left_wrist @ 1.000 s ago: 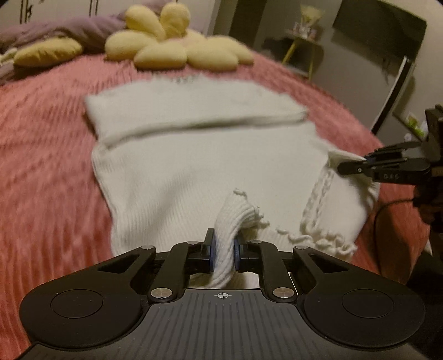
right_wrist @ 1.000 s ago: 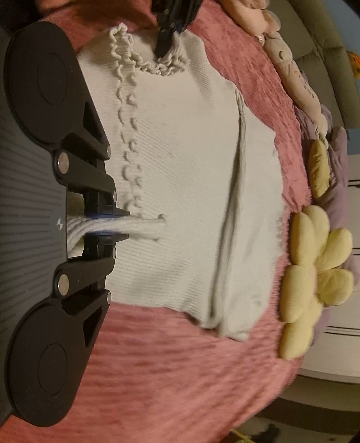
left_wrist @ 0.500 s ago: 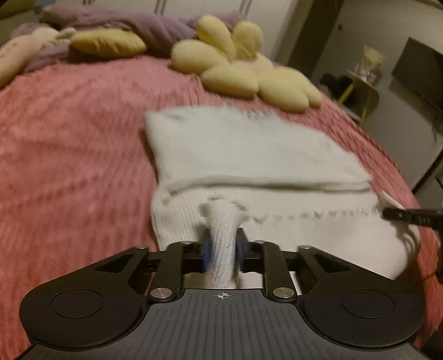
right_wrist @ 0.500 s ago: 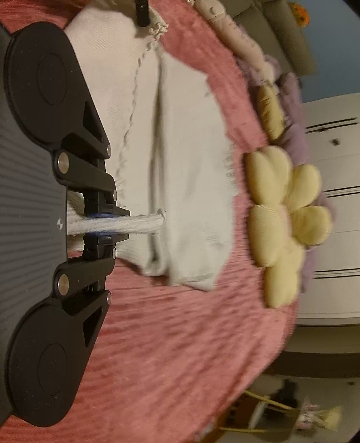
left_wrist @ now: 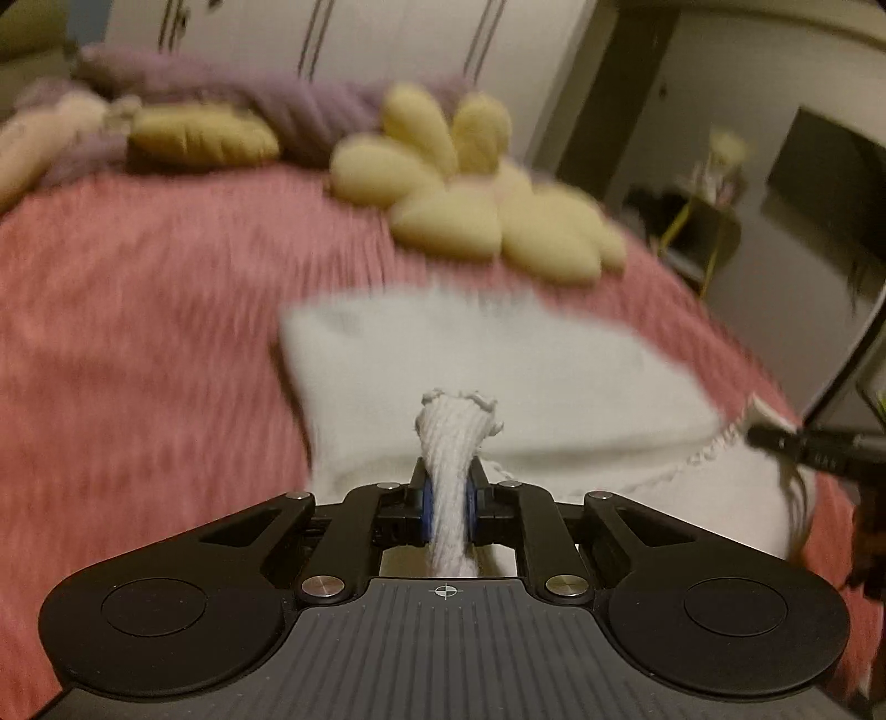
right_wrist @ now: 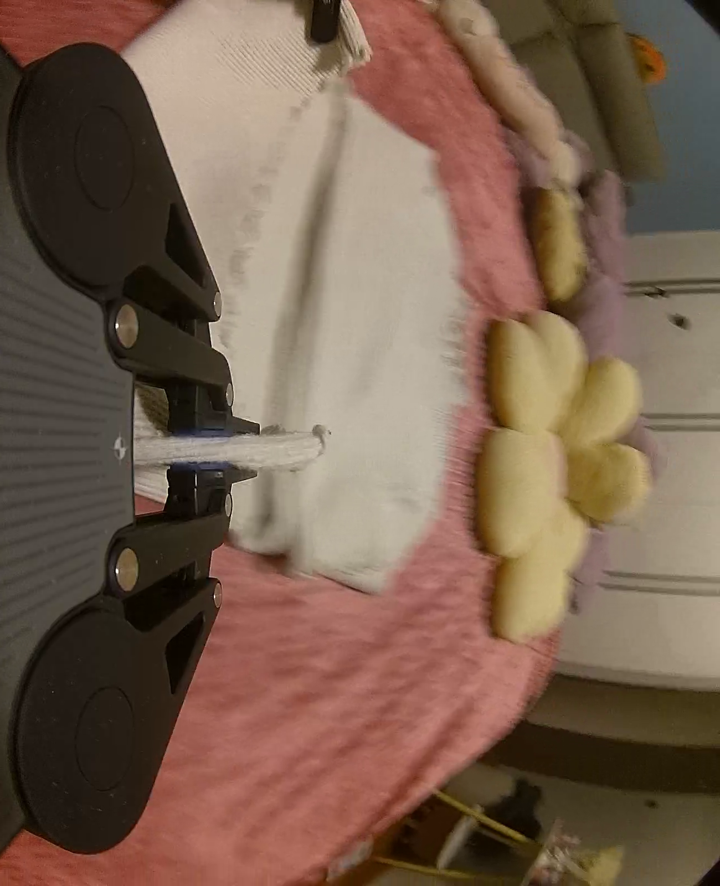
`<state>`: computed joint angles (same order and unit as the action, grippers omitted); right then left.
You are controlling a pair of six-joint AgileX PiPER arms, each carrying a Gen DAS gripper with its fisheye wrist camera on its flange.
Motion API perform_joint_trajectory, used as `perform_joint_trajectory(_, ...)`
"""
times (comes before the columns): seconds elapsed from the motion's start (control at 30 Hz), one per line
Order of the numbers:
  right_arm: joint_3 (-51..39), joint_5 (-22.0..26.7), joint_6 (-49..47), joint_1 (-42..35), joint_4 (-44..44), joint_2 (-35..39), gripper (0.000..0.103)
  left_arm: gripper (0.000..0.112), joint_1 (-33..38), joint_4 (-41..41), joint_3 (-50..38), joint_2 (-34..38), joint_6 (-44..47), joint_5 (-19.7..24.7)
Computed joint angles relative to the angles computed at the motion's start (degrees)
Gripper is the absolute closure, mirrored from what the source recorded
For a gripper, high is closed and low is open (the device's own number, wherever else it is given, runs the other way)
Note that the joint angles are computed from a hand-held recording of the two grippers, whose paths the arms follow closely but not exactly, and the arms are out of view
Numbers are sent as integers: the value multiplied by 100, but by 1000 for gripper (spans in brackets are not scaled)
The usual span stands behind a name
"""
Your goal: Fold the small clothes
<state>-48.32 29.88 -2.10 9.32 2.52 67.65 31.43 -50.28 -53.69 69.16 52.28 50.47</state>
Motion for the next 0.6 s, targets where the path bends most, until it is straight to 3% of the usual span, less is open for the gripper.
perform_joint_trajectory(0.07,-322,-160,309,-11,-226,232,96,99,-350,147,-385,222,-296,-483)
perform_joint_trajectory(0.23,-1229,-619,2337,215,-2180,1156,96,99,-1337,1007,-1317,1147,-1288,-1896)
perform_joint_trajectory(0.3,-1680,-654,3131,273,-2962,1686,96,99,-1617,1542,-1720,1598,-1896,-2180)
perform_joint_trajectory(0.53,-3235,-378,4416,412,-4262,3374,96,99,-2083,3328,-2738,2934,-3760,-2771)
perform_joint_trajectory(0.6,-3420,-371,4691,440,-4554,3669,96,98,-2157,4073,-2902,3257,-4650,-2881)
